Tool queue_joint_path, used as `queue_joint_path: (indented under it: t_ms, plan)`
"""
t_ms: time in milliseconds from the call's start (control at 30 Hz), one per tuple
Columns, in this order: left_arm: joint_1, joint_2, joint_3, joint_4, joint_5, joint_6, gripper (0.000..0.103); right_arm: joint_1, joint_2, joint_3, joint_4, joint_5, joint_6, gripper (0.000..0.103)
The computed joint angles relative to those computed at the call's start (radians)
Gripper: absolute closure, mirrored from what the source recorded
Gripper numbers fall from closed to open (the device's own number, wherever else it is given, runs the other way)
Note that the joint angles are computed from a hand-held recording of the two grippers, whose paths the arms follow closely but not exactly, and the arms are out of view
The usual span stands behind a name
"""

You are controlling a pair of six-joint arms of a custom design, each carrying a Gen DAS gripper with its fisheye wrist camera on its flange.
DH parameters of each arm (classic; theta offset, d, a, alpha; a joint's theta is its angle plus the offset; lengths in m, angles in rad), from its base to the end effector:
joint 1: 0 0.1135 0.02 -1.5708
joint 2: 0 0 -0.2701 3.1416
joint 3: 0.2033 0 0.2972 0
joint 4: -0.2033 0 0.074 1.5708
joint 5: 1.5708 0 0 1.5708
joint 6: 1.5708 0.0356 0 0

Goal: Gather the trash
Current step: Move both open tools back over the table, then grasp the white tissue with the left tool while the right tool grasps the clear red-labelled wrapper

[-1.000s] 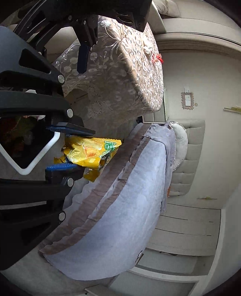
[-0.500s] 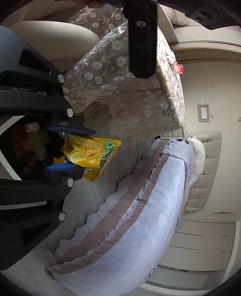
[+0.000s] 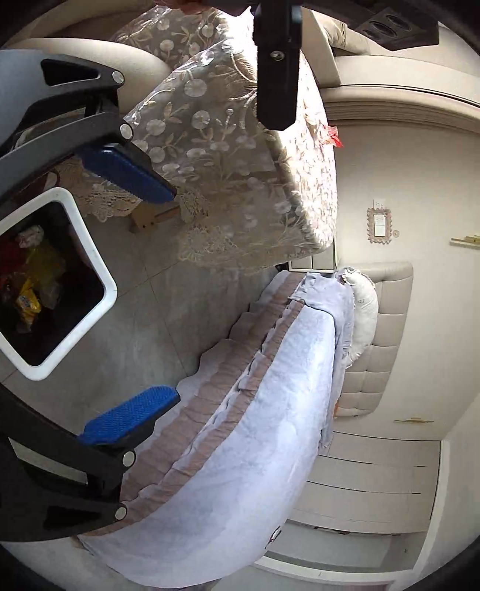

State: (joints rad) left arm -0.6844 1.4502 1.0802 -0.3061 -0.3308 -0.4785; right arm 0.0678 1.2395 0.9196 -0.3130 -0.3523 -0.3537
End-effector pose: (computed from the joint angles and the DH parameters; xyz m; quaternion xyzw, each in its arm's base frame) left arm 0.2898 -0.2215 0.2649 0.0206 0.8919 -0.1103 0.4381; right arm 0.3124 0.0335 0.2708 -0.2612 0.8422 0.0913 0.4627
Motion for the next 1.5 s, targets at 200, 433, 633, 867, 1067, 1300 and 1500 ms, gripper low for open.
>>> queue_joint_path:
  t_ms: [200,433,633,867,1067,1300,1500]
  plan:
    - [0.045,-0.096,-0.046,-0.010,-0.024,0.007,0.005,0.070,0.015,0.085,0.017,-0.007,-0.001,0.004]
    - [0.118,-0.229,-0.091,-0.065,-0.074,0.025,0.005,0.207,0.053,0.173,0.083,0.018,0.012,0.004]
    - [0.232,-0.327,-0.118,-0.112,-0.076,0.057,0.005,0.317,0.138,0.280,0.104,0.038,0.019,0.004]
    - [0.450,-0.368,-0.094,-0.172,-0.052,0.123,0.005,0.415,0.279,0.447,0.111,0.053,0.028,0.004]
    - [0.638,-0.310,-0.065,-0.178,0.022,0.189,0.005,0.490,0.447,0.652,0.090,0.051,0.024,0.004]
    - [0.763,-0.116,0.032,-0.173,0.134,0.238,0.005,0.547,0.672,0.932,0.005,0.057,0.010,0.004]
    - [0.819,0.109,0.201,-0.230,0.170,0.292,0.005,0.557,0.822,1.128,-0.075,0.043,0.002,0.004]
